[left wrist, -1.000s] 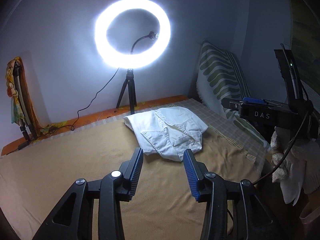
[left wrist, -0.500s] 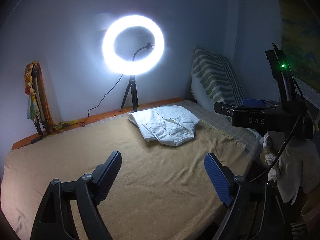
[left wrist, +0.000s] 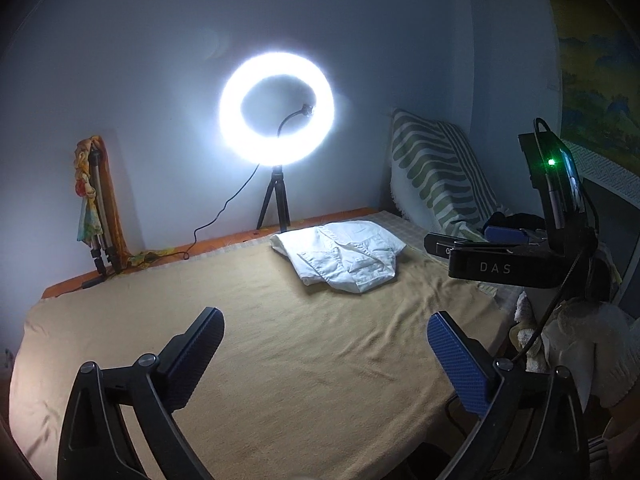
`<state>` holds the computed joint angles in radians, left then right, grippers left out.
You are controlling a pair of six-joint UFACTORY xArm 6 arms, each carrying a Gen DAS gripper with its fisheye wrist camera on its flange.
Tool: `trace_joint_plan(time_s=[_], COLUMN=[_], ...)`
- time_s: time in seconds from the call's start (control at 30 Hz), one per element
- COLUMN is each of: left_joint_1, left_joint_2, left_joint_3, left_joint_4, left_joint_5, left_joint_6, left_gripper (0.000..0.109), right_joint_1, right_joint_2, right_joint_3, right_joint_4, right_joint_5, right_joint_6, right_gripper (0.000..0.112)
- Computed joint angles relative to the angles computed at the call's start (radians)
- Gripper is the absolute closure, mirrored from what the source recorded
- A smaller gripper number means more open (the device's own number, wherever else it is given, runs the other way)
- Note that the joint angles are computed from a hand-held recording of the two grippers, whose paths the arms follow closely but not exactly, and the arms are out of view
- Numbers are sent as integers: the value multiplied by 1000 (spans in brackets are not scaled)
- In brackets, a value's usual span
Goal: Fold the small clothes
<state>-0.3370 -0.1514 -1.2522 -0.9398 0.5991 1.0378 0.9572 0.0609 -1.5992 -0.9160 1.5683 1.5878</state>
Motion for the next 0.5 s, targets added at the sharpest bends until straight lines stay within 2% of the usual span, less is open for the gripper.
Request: trace_joint_plan(time_s=[0.2,0.5], left_joint_1=[-21,-22], left_joint_2=[-8,0], left_joint_3=[39,38], left_joint_4=[36,45], left_joint_5=[-89,-104], left_joint_6=[-2,6], left_gripper=[6,6], right_joint_1=[-7,-23], right_joint_2=[-30,-66], right_joint_3=[67,136], right_joint_4=[16,29], right_joint_5=[-32,-76], right_joint_6=[60,115], right_gripper=[9,9])
